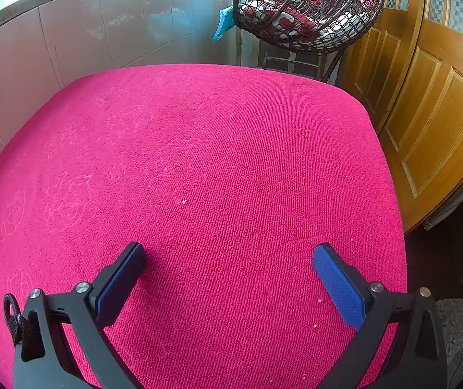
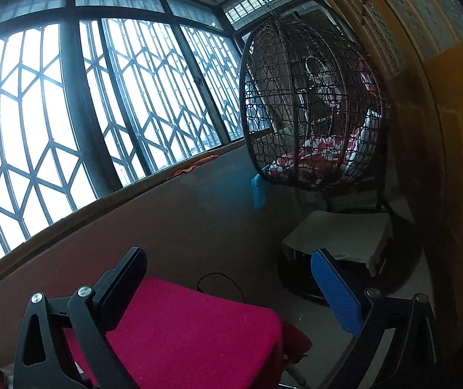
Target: Organize objects
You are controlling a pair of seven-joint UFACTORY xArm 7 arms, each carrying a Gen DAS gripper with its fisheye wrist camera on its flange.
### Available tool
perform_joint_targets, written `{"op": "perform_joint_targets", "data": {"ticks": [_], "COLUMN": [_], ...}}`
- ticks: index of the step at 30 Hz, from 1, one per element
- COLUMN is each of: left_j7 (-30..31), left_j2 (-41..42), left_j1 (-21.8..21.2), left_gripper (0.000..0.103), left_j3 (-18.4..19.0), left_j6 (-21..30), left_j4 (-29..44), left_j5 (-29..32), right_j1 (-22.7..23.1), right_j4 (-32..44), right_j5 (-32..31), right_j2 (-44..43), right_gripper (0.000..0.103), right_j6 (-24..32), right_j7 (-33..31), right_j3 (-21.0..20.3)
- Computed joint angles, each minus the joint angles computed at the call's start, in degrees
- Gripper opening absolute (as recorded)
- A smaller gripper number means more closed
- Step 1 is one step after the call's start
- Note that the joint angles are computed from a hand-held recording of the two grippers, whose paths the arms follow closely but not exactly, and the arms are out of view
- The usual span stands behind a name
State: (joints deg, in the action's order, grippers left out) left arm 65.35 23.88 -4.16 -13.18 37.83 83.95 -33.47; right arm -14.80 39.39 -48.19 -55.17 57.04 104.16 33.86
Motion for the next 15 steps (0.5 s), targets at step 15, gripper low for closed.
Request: {"op": "perform_joint_targets", "data": {"ticks": [15], "left_j7": [-1.0], "left_j2": [1.3], "left_j1": [-0.3], "left_gripper": [0.103], "left_j3": [-0.2], "left_j6": [0.5], "left_j4": [2.0], "left_j5": [1.3], "right_j1": [1.2], "right_j4": [0.1], "right_j5": [0.4], "right_j2": [1.5], "right_gripper": [0.103], "right_j6": [-0.5], "right_j7": [2.2], "right_j3": [0.2]}}
